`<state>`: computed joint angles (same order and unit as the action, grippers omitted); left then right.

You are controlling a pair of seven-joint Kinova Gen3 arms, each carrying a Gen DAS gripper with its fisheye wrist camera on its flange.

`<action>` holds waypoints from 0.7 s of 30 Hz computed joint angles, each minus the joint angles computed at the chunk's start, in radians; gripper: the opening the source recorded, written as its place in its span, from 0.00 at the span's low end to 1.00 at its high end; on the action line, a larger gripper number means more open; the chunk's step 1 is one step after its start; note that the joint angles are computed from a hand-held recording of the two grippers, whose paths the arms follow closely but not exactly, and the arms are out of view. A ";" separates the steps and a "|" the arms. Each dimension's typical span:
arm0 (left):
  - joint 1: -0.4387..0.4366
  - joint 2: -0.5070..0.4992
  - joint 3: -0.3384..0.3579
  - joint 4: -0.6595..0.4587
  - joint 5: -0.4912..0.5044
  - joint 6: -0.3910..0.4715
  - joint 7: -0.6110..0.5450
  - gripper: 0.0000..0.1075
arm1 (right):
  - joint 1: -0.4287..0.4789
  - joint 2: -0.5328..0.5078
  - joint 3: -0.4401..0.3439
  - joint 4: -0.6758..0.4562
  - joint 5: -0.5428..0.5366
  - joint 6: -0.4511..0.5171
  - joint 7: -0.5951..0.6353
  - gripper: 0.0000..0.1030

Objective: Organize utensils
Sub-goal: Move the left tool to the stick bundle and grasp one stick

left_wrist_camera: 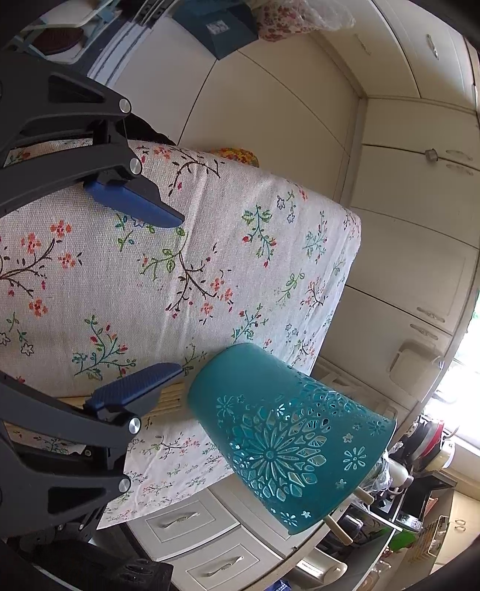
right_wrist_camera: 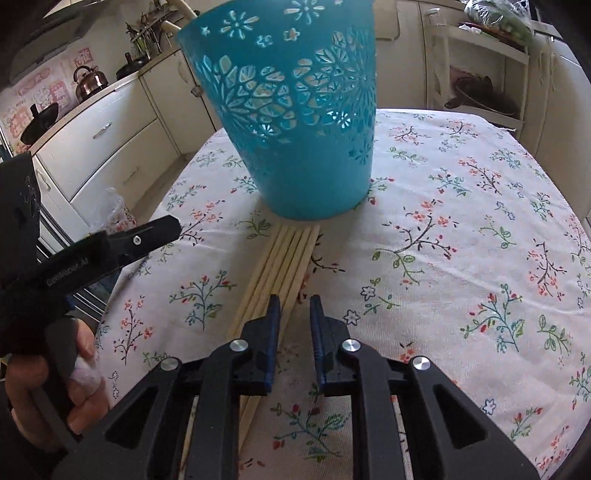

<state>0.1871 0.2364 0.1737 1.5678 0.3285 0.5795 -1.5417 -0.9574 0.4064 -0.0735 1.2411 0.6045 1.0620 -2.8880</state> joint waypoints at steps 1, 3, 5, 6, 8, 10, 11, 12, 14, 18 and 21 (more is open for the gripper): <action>0.001 0.001 0.000 -0.001 0.000 0.000 0.001 0.67 | 0.002 -0.001 -0.001 0.001 -0.002 0.003 0.006 0.17; -0.001 0.001 0.001 -0.002 0.002 0.002 -0.002 0.67 | 0.001 -0.002 -0.006 0.004 -0.005 0.009 0.019 0.16; -0.001 0.002 0.001 -0.002 0.002 0.002 -0.003 0.67 | -0.006 0.002 -0.003 -0.008 -0.013 0.044 0.049 0.10; -0.001 0.002 0.001 -0.002 0.003 0.002 -0.003 0.67 | -0.003 -0.004 -0.010 -0.001 -0.014 0.048 0.048 0.10; 0.001 0.002 0.000 -0.004 0.000 0.004 -0.002 0.67 | 0.000 -0.021 -0.013 0.023 -0.017 0.036 0.034 0.09; 0.006 0.008 0.004 -0.016 -0.011 0.020 -0.014 0.67 | 0.001 -0.030 -0.016 0.035 -0.017 0.034 0.024 0.09; 0.016 0.012 0.004 -0.028 -0.027 0.035 -0.018 0.67 | 0.001 -0.035 -0.018 0.045 -0.014 0.029 0.016 0.08; 0.024 0.017 0.008 -0.040 -0.041 0.049 -0.031 0.67 | 0.000 -0.043 -0.019 0.062 -0.006 0.013 0.002 0.08; 0.042 0.025 0.015 -0.067 -0.069 0.080 -0.060 0.67 | 0.000 -0.054 -0.021 0.090 0.009 -0.014 -0.027 0.08; 0.111 0.038 0.006 -0.106 -0.162 0.123 -0.058 0.67 | 0.009 -0.072 -0.029 0.126 0.023 -0.058 -0.076 0.08; 0.175 0.065 -0.017 -0.154 -0.247 0.183 0.001 0.67 | 0.016 -0.077 -0.037 0.136 0.026 -0.071 -0.087 0.08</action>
